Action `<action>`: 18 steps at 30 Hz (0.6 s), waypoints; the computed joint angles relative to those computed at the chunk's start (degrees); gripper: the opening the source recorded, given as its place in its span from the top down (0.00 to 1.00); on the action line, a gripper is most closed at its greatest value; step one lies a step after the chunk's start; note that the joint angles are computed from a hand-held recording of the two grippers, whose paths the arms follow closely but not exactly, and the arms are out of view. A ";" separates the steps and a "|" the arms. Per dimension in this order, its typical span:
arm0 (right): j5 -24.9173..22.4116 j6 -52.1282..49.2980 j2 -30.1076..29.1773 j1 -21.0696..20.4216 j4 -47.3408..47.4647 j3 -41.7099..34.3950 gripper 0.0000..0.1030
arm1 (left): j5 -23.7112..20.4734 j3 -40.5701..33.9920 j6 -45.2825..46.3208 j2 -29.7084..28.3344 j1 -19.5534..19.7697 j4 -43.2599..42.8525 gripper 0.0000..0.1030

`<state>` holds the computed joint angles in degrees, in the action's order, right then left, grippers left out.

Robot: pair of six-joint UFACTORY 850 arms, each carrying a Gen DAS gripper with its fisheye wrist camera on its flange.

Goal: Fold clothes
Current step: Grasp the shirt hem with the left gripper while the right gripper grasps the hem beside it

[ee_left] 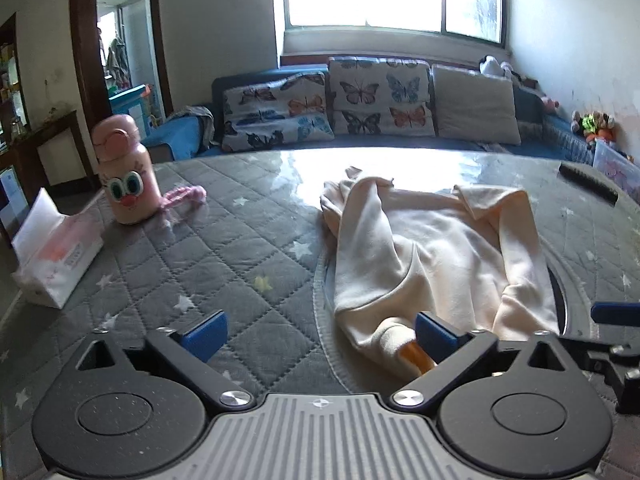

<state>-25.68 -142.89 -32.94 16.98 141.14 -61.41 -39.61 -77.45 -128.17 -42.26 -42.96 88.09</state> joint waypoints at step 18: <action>2.05 16.46 -5.81 -1.59 -11.86 -5.41 0.86 | 13.76 0.38 -7.63 -1.31 2.63 9.76 0.91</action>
<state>-23.63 -126.42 -38.75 15.39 129.28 -66.83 -25.85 -77.08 -135.80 -43.56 -40.34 97.85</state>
